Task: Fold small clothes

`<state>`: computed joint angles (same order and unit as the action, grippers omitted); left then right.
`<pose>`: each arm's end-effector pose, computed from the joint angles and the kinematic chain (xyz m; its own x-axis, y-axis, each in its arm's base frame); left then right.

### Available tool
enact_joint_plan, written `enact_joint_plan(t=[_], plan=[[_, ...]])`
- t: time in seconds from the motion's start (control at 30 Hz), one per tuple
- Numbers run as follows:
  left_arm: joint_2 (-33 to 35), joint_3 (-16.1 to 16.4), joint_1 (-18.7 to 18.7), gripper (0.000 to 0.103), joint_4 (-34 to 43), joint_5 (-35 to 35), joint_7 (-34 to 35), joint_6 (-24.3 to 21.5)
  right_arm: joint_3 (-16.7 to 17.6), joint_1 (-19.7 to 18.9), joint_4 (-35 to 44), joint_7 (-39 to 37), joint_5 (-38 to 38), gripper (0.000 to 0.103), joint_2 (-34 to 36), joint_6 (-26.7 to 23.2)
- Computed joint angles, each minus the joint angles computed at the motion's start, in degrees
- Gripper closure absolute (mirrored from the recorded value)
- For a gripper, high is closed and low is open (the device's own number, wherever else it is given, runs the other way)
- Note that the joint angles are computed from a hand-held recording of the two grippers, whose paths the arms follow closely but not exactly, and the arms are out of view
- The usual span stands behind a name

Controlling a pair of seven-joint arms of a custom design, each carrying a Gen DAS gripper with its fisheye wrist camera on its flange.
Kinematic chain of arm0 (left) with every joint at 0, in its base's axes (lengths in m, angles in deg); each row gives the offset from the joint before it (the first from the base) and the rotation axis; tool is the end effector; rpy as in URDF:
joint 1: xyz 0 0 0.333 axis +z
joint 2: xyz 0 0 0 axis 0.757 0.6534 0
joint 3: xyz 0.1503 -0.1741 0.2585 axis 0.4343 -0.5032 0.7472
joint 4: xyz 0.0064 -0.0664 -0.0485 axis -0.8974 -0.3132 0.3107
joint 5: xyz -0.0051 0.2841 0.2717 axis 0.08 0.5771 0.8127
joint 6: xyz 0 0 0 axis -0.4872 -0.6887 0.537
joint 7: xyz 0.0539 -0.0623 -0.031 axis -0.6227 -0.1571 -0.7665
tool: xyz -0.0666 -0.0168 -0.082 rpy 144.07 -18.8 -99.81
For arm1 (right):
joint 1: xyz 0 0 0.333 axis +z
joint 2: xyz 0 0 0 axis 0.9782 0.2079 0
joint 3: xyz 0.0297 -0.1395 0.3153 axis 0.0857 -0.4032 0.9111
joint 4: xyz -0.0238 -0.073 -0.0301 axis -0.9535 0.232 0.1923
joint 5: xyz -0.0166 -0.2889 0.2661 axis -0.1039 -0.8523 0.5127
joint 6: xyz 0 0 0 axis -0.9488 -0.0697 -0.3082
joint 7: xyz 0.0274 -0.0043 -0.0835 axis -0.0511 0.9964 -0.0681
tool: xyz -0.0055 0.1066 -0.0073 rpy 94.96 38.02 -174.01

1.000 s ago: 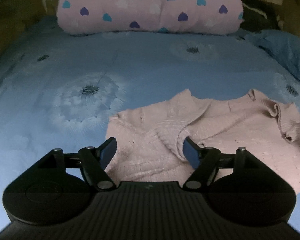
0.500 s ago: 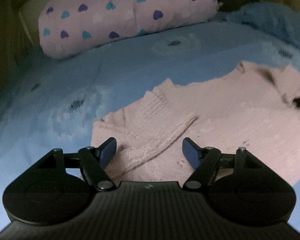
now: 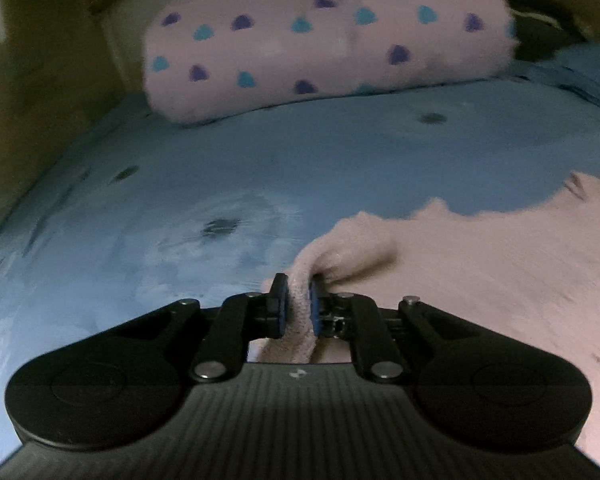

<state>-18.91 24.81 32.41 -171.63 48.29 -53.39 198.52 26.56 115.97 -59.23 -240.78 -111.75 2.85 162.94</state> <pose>0.6299 -0.2675 0.3973 -0.0671 -0.9679 -0.2422 -0.5779 0.2356 -0.7814 0.5781 0.4160 0.3846 -0.2197 -0.9655 0.1395 -0.5211 -0.0048 -0.8535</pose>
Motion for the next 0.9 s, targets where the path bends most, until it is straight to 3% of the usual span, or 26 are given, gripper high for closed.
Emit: enact_joint_plan(t=[0.1, 0.2, 0.3, 0.37, 0.5, 0.57, 0.6, 0.67, 0.77, 0.9], plan=[[0.4, -0.1, 1.2, 0.081, 0.7, -4.5, 0.4, 0.5, 0.2, -1.0, -1.1, 0.8, 3.1, 0.093, -0.8, -0.3], [-0.1, 0.9, 0.5, 0.073, 0.5, -3.1, -2.3, -0.2, 0.5, -2.2, -2.7, 2.8, 3.6, 0.093, -2.2, 2.5], [-0.5, 0.7, 0.7, 0.066, -0.1, -2.6, -2.1, -0.7, 1.1, -4.0, -4.6, 1.9, 2.4, 0.093, -4.0, 9.5], [-0.2, 0.3, 1.0, 0.065, -0.1, -3.7, -0.7, -1.0, 2.4, -6.6, -5.5, -4.2, 5.2, 0.092, -4.7, 17.1], [0.1, 0.4, 1.0, 0.063, -0.8, -4.0, -1.4, -0.9, 5.3, -10.4, -5.4, -19.7, 17.0, 0.092, -3.3, 25.9], [0.4, 0.7, 0.7, 0.061, -0.8, -2.9, -2.3, -1.1, 7.3, -11.9, -4.5, -27.3, 23.4, 0.093, -1.3, 27.3], [0.4, 0.8, 0.5, 0.060, -0.9, -2.0, -2.7, -1.2, 6.8, -11.1, -3.1, -28.6, 24.5, 0.093, -0.1, 25.3], [0.6, 0.8, 0.5, 0.058, -0.8, -1.1, -2.6, -1.2, 2.6, -7.5, -0.6, -25.6, 21.4, 0.097, 1.8, 23.9], [0.6, 0.9, 0.9, 0.053, -0.9, -0.1, -3.6, -0.3, -4.3, -2.6, 1.7, -14.5, 14.7, 0.097, 3.3, 23.3], [1.1, 1.1, 1.4, 0.043, -0.8, 0.8, -6.0, 0.1, -7.4, -0.4, 3.3, -2.0, 8.7, 0.096, 4.0, 17.7]])
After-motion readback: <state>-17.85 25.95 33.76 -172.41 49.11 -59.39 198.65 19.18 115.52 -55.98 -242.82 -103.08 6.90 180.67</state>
